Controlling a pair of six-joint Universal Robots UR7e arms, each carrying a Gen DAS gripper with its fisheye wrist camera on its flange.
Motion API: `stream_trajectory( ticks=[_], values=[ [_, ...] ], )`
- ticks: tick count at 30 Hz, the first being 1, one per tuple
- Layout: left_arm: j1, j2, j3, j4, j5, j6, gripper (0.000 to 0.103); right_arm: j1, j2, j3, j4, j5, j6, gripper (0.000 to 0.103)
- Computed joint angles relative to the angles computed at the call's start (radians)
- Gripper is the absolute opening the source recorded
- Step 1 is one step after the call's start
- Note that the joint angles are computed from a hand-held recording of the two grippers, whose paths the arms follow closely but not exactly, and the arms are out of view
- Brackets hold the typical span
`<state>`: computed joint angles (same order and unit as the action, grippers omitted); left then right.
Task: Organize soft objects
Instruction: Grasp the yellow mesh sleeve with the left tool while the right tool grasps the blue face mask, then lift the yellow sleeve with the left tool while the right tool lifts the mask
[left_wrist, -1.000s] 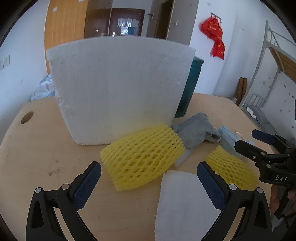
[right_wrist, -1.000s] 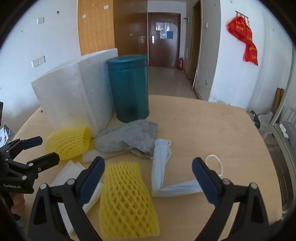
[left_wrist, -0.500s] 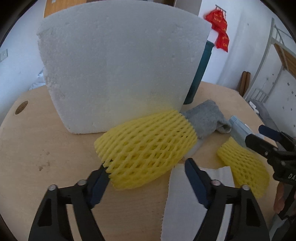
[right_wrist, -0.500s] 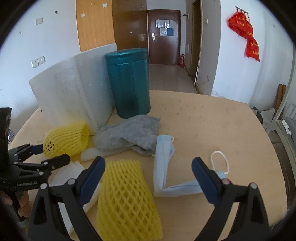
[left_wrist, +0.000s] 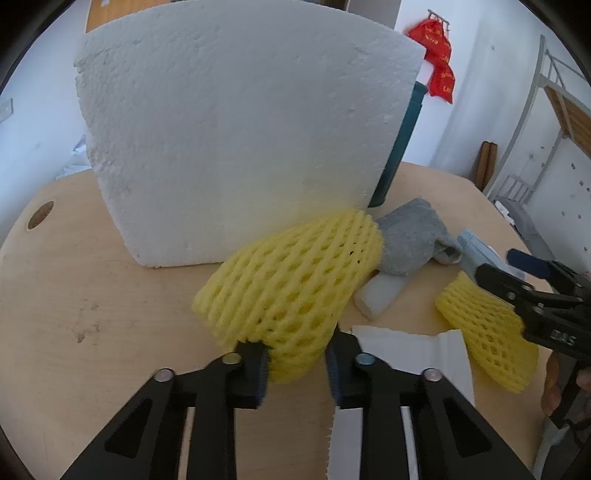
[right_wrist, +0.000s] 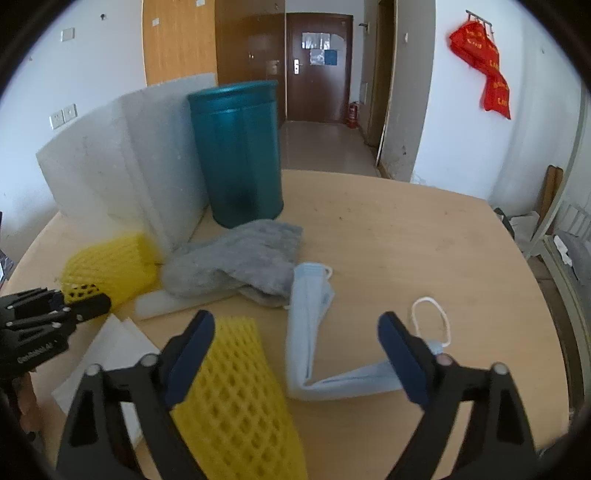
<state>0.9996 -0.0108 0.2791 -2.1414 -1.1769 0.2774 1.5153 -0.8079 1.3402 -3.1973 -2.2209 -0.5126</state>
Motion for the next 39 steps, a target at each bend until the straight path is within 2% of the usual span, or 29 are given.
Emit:
stream_trajectory(
  ticks=[3,6,11,13,16,18,19,21,22,25,30,34,39],
  values=[
    [-0.001,-0.009,0.02,-0.012,-0.004,0.006,0.023,-0.006,0.001,-0.011,0.046,-0.016,0.029,0.07],
    [0.0,-0.022,0.042,-0.027,-0.014,0.012,0.018,-0.01,-0.009,-0.005,0.071,-0.011,0.051,0.055],
    [0.003,-0.049,0.094,-0.06,-0.025,0.017,0.017,-0.01,-0.029,0.019,0.069,0.004,0.061,0.031],
    [0.0,-0.067,0.133,-0.099,-0.028,0.025,0.017,-0.008,-0.039,0.033,0.058,0.016,0.069,0.025],
    [0.0,-0.079,0.159,-0.126,-0.036,0.038,0.017,-0.004,-0.048,0.054,0.024,0.029,0.058,0.023],
    [0.001,-0.077,0.157,-0.124,-0.036,0.041,0.017,-0.006,-0.045,0.047,0.04,0.034,0.067,0.023],
    [0.004,-0.096,0.191,-0.138,-0.038,0.045,0.017,-0.007,-0.041,0.038,0.056,0.03,0.074,0.023],
    [0.004,-0.085,0.173,-0.125,-0.04,0.042,0.016,-0.007,-0.033,0.024,0.079,0.015,0.079,0.022],
    [0.005,-0.084,0.17,-0.122,-0.042,0.043,0.015,-0.009,-0.032,0.02,0.092,0.013,0.087,0.013],
    [0.001,-0.089,0.185,-0.14,-0.04,0.048,0.015,-0.01,-0.045,0.036,0.093,0.016,0.106,0.006],
    [-0.002,-0.091,0.195,-0.156,-0.042,0.055,0.015,-0.012,-0.069,0.07,0.092,0.042,0.134,0.005],
    [-0.001,-0.095,0.201,-0.156,-0.051,0.046,0.012,-0.007,-0.077,0.089,0.064,0.042,0.117,0.004],
    [-0.006,-0.146,0.295,-0.227,-0.07,0.069,0.008,0.004,-0.096,0.125,-0.003,0.049,0.096,0.004]
  ],
)
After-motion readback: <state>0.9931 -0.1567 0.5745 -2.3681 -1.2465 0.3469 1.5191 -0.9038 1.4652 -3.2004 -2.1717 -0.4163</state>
